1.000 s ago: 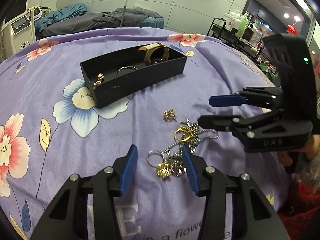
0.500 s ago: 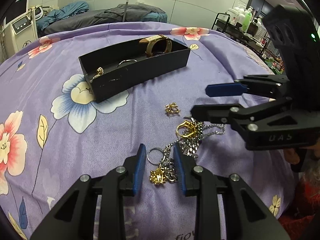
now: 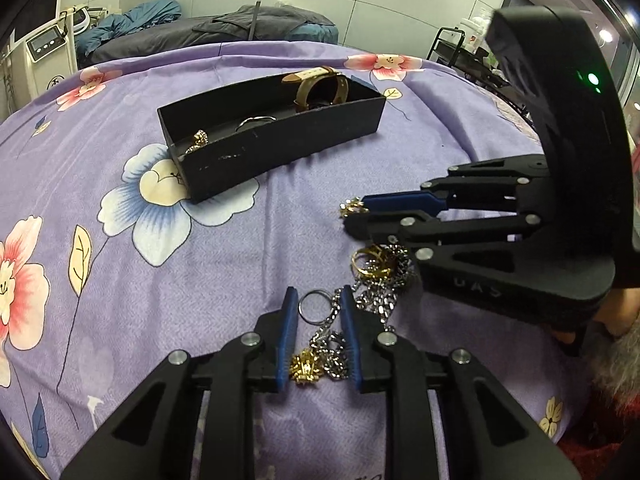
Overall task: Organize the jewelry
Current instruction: 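Grasp a gold pendant with the right tool while the left tool grasps a small silver ring, then place both held pieces into the black box and open both tools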
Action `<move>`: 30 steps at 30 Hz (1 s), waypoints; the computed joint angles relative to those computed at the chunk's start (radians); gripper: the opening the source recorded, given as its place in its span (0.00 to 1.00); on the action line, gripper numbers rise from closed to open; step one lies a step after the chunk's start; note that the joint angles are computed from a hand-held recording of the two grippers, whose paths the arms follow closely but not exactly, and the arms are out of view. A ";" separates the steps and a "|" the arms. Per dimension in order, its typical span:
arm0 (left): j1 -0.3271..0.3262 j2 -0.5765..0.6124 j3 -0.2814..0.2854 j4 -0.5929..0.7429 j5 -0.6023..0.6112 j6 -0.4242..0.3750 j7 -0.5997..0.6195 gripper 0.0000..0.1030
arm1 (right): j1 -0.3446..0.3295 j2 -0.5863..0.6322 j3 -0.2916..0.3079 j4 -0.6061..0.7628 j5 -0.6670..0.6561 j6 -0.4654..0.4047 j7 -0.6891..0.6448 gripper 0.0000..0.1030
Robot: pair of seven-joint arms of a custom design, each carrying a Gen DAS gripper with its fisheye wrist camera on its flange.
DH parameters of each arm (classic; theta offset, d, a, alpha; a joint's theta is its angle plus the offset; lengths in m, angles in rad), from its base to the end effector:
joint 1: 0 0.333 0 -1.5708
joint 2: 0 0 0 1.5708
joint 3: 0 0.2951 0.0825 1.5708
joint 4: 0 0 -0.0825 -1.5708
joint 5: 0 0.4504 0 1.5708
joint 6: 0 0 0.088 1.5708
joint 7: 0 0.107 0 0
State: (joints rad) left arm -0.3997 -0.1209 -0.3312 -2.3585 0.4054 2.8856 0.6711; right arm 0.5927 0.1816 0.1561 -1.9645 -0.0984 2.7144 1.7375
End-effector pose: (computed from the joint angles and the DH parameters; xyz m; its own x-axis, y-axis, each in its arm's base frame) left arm 0.4188 -0.4070 0.3815 -0.2595 -0.9459 0.1946 -0.7987 0.0970 -0.5939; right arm 0.5044 0.4690 0.3911 0.6122 -0.7899 -0.0356 -0.6767 -0.5002 -0.5402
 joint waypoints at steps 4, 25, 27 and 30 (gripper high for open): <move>0.002 -0.009 -0.001 -0.007 0.002 0.005 -0.014 0.19 | -0.006 -0.036 -0.002 -0.046 0.009 0.024 0.024 0.16; 0.093 -0.016 -0.004 0.078 0.188 -0.026 -0.111 0.19 | -0.056 -0.058 0.015 -0.006 0.118 0.060 -0.046 0.16; 0.098 0.010 0.007 0.113 0.200 -0.026 -0.105 0.19 | -0.057 -0.026 0.010 0.042 0.131 0.059 -0.048 0.16; 0.108 0.048 0.020 0.167 0.249 -0.041 -0.127 0.19 | -0.050 0.040 -0.005 0.141 0.134 0.052 -0.023 0.16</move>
